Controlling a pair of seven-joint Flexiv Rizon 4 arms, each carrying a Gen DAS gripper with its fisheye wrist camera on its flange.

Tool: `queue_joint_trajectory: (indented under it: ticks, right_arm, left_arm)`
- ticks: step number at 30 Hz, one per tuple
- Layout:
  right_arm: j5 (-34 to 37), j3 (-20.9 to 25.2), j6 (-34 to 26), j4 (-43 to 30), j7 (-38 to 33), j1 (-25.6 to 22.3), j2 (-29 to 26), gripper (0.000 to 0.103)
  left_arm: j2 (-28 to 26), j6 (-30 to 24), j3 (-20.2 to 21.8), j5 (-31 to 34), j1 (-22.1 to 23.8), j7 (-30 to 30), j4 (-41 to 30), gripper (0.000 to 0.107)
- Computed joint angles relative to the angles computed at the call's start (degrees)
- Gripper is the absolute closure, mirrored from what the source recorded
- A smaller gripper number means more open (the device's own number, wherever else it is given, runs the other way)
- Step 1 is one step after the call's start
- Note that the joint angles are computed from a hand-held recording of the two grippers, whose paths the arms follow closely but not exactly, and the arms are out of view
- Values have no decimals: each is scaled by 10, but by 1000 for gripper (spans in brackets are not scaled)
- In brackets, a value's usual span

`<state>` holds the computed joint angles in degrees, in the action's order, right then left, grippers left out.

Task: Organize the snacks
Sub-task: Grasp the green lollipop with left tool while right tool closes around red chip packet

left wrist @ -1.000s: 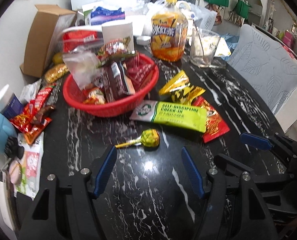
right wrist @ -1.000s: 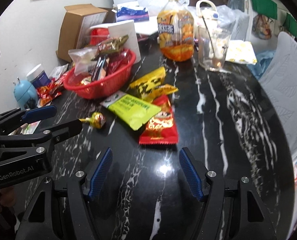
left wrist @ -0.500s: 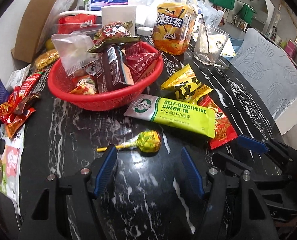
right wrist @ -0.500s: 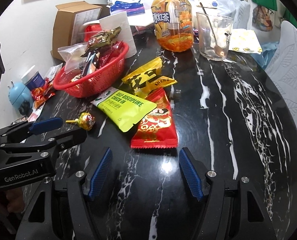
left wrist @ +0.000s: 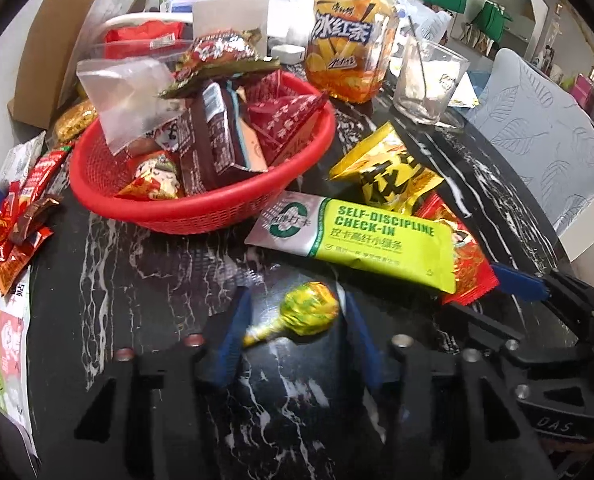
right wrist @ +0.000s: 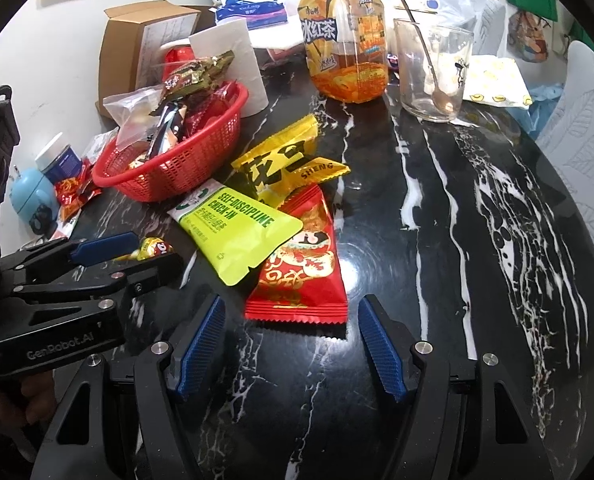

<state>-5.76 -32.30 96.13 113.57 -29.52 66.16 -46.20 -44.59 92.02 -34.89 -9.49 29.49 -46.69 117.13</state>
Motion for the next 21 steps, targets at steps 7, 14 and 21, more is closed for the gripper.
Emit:
queue_joint_trajectory:
  ticks: [7, 14, 21]
  right_arm:
    - [-7, 5, -5, -7, -1, -10, -1, 33]
    - [-15, 1, -6, -20, -9, -14, -8, 39]
    - [-16, -10, -3, -2, -13, 4, 0, 65]
  left_arm:
    - [-5, 1, -9, 9, 10, 8, 2, 80]
    - [9, -4, -1, -1, 8, 4, 12, 80]
    - [24, -5, -11, -4, 23, -2, 38, 80]
